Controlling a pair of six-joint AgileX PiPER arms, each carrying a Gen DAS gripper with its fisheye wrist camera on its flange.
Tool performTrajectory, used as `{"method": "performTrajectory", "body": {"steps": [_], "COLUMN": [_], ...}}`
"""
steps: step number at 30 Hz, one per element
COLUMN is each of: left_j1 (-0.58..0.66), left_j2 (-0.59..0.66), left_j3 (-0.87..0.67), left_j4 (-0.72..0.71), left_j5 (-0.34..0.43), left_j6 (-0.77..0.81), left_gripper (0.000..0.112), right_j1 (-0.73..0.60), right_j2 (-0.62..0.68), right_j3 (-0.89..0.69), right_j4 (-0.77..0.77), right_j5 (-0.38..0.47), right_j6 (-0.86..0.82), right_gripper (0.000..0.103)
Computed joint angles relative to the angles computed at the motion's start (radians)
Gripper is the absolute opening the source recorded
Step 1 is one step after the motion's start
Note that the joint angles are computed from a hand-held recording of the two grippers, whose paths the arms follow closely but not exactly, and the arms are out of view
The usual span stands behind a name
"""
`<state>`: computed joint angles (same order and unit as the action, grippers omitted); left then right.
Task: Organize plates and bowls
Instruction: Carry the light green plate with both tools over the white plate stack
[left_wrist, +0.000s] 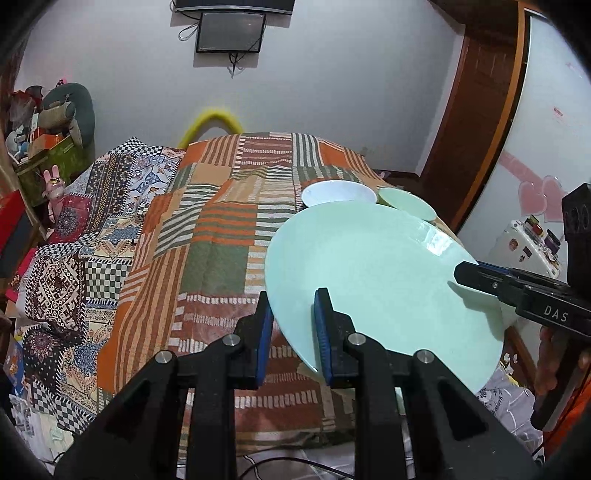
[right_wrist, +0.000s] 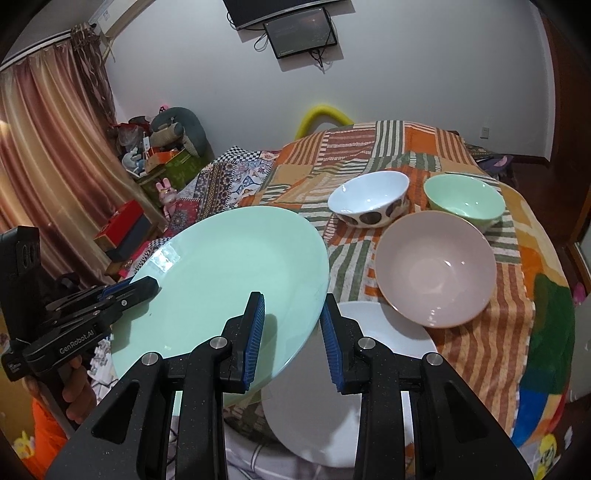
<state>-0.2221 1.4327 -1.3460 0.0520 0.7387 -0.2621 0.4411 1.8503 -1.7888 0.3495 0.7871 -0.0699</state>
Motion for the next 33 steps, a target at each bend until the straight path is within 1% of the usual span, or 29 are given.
{"method": "performTrajectory", "body": {"steps": [4, 10, 17, 25, 33], "left_j1": [-0.034, -0.067, -0.112, -0.122, -0.130], "left_j2": [-0.009, 0.004, 0.036, 0.107, 0.175], "left_j3": [0.019, 0.031, 0.033, 0.004, -0.016], "left_j4": [0.022, 0.011, 0.028, -0.011, -0.025], "left_j5": [-0.004, -0.005, -0.002, 0.012, 0.030], "left_j6": [-0.029, -0.043, -0.070, -0.054, -0.053], "left_gripper": [0.022, 0.022, 0.022, 0.022, 0.022], "right_j1": [-0.008, -0.032, -0.062, -0.094, -0.112], "right_j2": [-0.037, -0.098, -0.143, -0.161, -0.139], "right_j3": [0.064, 0.174, 0.265, 0.324, 0.349], "right_j4": [0.002, 0.029, 0.062, 0.101, 0.124], "right_j5": [-0.025, -0.064, -0.076, -0.073, -0.068], "right_j6": [-0.004, -0.029, -0.057, -0.082, -0.090], "right_gripper": [0.028, 0.028, 0.028, 0.028, 0.029]}}
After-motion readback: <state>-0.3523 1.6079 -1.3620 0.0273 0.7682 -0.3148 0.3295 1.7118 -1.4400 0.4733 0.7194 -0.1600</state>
